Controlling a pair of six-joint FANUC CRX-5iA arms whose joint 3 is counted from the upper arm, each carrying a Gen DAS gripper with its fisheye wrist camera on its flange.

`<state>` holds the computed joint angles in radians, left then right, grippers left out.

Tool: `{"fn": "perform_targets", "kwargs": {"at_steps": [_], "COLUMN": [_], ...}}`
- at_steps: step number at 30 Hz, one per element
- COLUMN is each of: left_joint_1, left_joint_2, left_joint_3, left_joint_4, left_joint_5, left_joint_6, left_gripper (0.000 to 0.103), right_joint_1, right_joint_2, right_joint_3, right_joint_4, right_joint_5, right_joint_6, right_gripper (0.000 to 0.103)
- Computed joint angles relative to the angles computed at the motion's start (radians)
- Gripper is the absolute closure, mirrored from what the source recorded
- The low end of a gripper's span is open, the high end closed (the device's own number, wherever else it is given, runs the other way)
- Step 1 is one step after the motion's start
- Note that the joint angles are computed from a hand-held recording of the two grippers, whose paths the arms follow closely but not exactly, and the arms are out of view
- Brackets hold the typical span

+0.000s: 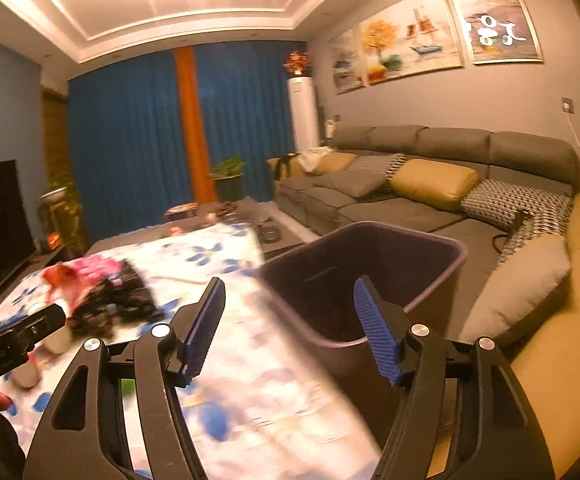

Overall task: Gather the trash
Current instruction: 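Move both open tools back over the trash pile, then close the left tool on the blue foam net while the right grasps the green net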

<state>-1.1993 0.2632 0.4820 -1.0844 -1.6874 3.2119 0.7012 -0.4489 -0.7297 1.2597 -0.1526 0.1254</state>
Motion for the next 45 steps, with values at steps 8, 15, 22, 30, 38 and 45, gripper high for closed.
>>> {"fn": "perform_targets", "kwargs": {"at_steps": [8,15,22,30,38,45], "left_joint_1": [-0.116,-0.178,-0.186,-0.115,-0.030,-0.003], "left_joint_2": [-0.068,-0.141,-0.207,-0.271,-0.326,-0.362], "left_joint_3": [-0.087,-0.192,-0.275,-0.348,-0.409,-0.449], "left_joint_4": [-0.039,-0.020,0.010,0.031,0.070,0.090], "left_joint_5": [-0.265,-0.393,-0.418,-0.342,-0.233,-0.174], "left_joint_6": [0.132,0.244,0.284,0.199,0.115,0.123], "left_gripper": [0.021,0.021,0.021,0.024,0.052,0.086], "right_joint_1": [0.193,0.337,0.420,0.447,0.457,0.480], "right_joint_2": [-0.010,0.013,0.046,0.086,0.119,0.151], "right_joint_3": [-0.006,0.001,0.017,0.042,0.066,0.099], "right_joint_4": [-0.028,-0.028,-0.027,-0.051,-0.109,-0.212], "right_joint_5": [-0.061,-0.094,-0.109,-0.109,-0.116,-0.159], "right_joint_6": [0.029,0.037,0.035,0.055,0.103,0.198], "right_gripper": [0.036,0.036,0.036,0.036,0.036,0.036]}}
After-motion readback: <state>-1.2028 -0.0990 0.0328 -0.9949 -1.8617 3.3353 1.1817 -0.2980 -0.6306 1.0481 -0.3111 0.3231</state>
